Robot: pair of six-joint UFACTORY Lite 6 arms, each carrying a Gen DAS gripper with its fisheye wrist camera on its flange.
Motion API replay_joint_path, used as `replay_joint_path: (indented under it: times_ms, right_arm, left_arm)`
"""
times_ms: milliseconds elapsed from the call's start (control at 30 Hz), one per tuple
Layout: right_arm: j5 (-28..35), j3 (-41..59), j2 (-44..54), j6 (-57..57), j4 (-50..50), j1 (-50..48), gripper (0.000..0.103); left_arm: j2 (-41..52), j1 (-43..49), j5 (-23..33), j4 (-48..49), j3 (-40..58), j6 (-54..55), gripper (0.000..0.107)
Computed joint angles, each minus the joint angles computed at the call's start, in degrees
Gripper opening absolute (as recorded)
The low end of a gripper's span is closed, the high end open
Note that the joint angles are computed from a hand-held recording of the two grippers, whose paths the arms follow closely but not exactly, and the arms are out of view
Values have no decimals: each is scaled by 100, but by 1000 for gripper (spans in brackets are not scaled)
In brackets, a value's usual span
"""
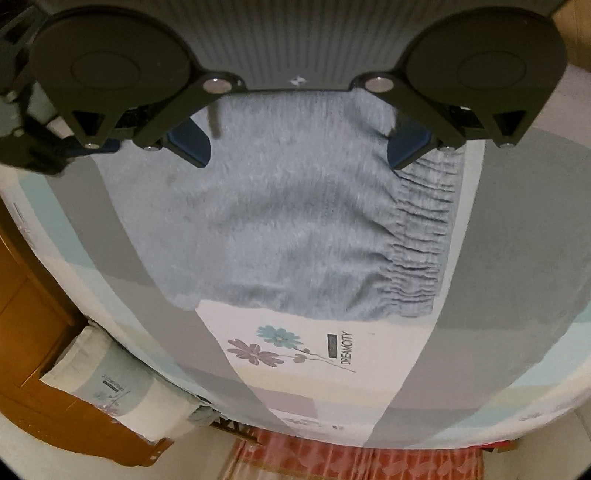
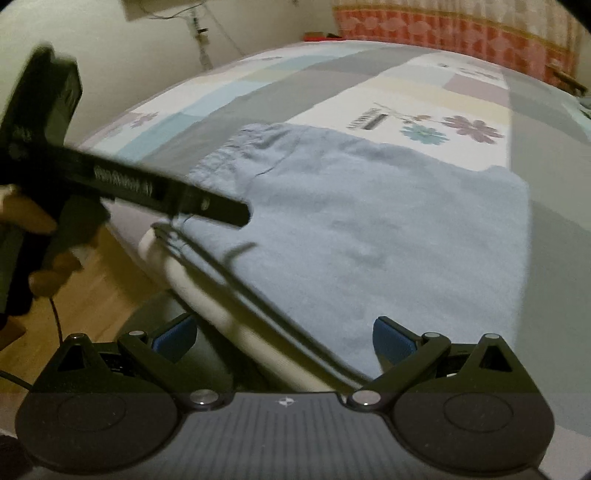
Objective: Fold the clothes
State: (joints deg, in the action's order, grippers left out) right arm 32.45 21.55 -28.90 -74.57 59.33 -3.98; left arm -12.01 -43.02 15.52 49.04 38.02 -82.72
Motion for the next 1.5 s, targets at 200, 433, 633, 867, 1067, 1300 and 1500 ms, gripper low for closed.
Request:
replay_joint_path:
  times_ms: [200, 433, 633, 867, 1067, 1300, 1500]
  right_arm:
    - [225, 29, 146, 528, -547, -857, 103]
    - [82, -148, 238, 184, -311, -878, 103]
    - [956, 210, 486, -555, 138, -1736, 103]
    - [890, 563, 1483, -1347, 1078, -1901, 103]
    - [859, 309, 1657, -1880, 1498, -2068, 103]
    - [287, 505, 1186, -1556, 1305, -1467, 103]
    - [-233, 1344, 2293, -1880, 1634, -1060, 103]
  left_arm:
    - [-99, -253, 292, -17, 106, -43, 101]
    - [-134, -626, 630, 247, 251, -455, 101]
    - [-291, -1077, 1163, 377, 354, -724, 102]
    - [-41, -1403, 1439, 460, 543, -762, 102]
    - [-11, -1098, 1110, 294, 571, -402, 102]
    - [521, -1007, 1189, 442, 1184, -138, 102]
    - [712, -911, 1055, 169, 1242, -105, 102]
